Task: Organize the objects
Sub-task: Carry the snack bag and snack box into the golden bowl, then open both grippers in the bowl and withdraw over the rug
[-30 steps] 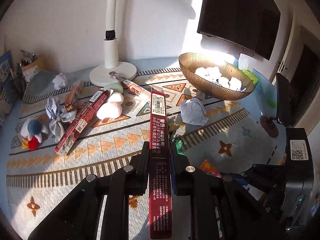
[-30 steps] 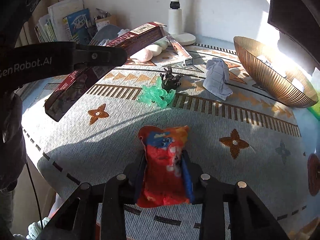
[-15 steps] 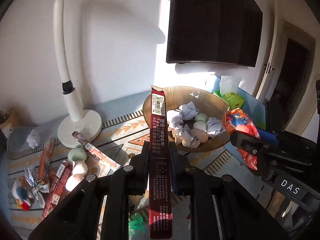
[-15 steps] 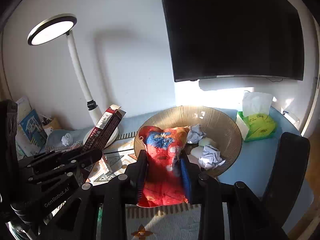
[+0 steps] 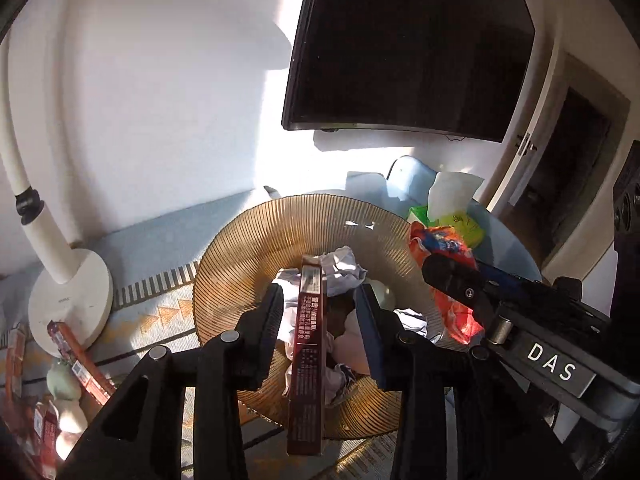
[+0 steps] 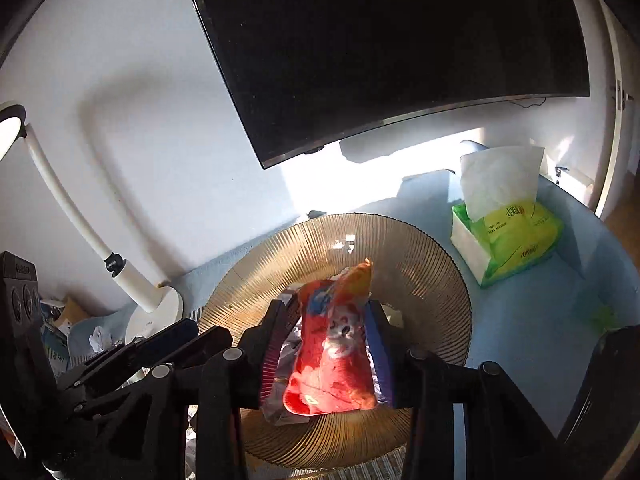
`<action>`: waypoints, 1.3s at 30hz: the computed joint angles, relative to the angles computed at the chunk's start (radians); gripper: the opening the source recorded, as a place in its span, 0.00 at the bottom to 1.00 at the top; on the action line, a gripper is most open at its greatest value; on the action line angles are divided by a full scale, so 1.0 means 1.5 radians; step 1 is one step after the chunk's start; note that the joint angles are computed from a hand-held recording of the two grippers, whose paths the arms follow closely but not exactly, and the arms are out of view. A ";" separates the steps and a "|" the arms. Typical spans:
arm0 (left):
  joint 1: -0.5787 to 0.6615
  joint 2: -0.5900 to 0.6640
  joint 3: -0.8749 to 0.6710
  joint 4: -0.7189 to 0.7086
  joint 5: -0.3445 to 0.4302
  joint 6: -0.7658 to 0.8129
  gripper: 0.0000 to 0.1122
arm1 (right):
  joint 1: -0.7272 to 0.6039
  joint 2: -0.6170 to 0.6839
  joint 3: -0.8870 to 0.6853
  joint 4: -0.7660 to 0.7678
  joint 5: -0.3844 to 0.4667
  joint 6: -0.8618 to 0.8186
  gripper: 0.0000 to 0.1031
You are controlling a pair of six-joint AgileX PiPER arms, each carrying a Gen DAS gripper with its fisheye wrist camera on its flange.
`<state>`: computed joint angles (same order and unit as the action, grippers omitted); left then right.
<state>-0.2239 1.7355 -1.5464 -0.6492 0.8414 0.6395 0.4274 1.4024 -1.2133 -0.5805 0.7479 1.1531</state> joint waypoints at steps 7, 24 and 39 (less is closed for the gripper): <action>0.039 -0.075 0.089 -0.047 0.004 0.071 0.34 | 0.159 -0.020 -0.017 -0.145 0.120 0.067 0.49; 0.677 -0.312 0.368 -0.321 0.192 0.477 0.91 | 0.452 0.116 -0.022 -0.253 0.112 0.251 1.00; 0.628 -0.200 0.500 -0.246 -0.068 0.567 0.91 | 0.413 0.266 -0.050 -0.168 0.088 0.236 1.00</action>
